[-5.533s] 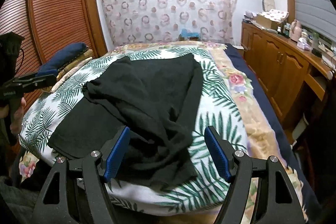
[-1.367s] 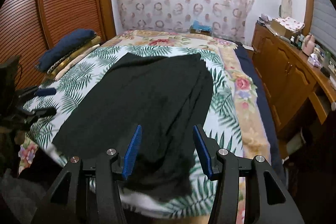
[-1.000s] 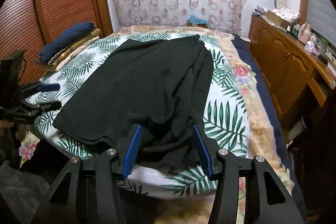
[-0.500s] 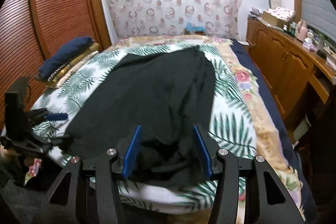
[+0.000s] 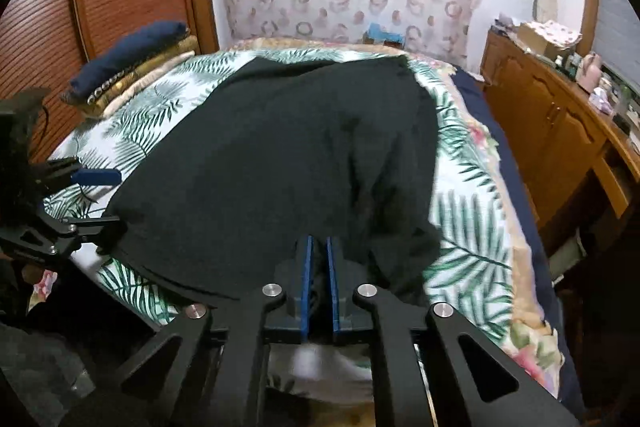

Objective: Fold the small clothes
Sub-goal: 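Close the right tool on the folded shirt's hem edge, then close the left tool on the hem beside the right tool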

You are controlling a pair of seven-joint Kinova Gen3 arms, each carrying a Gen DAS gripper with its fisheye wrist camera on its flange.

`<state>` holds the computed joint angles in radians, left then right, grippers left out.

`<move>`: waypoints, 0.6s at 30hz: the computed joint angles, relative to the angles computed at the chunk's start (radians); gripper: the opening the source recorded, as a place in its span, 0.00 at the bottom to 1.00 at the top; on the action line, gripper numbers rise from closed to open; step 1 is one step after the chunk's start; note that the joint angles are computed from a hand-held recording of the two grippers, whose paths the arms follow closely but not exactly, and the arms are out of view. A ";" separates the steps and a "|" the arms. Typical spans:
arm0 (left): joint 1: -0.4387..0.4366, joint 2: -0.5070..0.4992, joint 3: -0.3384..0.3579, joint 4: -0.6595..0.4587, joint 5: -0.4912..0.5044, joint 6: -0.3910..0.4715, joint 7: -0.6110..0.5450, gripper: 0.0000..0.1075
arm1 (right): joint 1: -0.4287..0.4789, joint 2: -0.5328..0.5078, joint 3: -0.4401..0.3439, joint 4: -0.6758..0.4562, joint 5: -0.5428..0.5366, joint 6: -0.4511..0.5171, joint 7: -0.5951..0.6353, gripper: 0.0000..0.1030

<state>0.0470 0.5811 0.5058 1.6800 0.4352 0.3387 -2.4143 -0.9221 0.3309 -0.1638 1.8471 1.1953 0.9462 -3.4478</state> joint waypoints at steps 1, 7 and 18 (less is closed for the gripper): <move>0.000 -0.001 0.000 0.001 0.002 -0.001 0.001 0.75 | -0.012 -0.018 0.000 0.021 0.010 0.015 -0.031 0.02; -0.004 -0.003 0.001 0.001 0.010 0.008 0.004 0.75 | -0.042 -0.048 -0.042 0.083 -0.002 0.118 -0.123 0.01; -0.108 0.024 0.096 0.014 0.117 0.057 -0.124 0.48 | -0.041 -0.024 -0.046 0.083 -0.009 0.128 -0.185 0.13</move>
